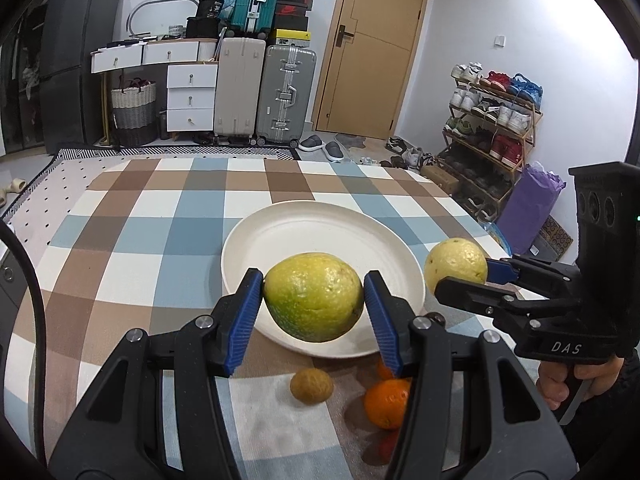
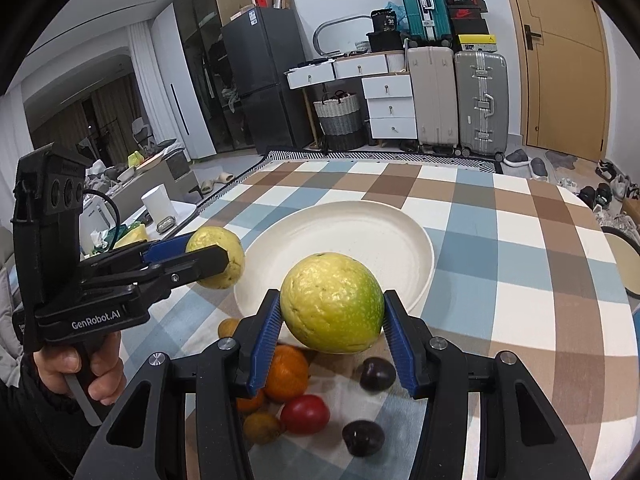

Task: Organize fruits
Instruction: 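Carry both citrus fruits onto the white plate and open both tools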

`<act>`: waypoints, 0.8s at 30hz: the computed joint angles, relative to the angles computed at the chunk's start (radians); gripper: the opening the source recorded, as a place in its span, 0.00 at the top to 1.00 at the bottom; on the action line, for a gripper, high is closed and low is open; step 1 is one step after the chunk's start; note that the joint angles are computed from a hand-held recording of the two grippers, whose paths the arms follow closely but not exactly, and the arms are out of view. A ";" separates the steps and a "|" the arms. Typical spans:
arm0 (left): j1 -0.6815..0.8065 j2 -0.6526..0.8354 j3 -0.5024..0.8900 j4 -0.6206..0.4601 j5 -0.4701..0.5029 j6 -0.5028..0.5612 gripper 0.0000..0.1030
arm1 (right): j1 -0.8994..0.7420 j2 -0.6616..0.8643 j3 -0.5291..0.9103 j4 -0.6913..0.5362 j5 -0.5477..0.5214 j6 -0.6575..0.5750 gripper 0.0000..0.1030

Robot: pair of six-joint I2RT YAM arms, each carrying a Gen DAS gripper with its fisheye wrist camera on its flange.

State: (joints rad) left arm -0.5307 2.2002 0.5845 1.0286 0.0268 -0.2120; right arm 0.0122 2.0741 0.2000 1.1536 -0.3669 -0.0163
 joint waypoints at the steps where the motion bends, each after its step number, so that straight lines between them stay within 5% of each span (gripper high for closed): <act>1: 0.004 0.008 0.016 -0.011 0.004 0.004 0.52 | 0.003 0.006 0.014 -0.008 0.003 0.004 0.50; 13: 0.032 0.096 0.121 -0.064 -0.016 -0.002 0.52 | 0.015 0.136 0.177 -0.107 0.030 0.044 0.50; 24: 0.022 0.129 0.148 -0.084 -0.024 0.012 0.52 | 0.039 0.163 0.181 -0.097 0.046 0.043 0.50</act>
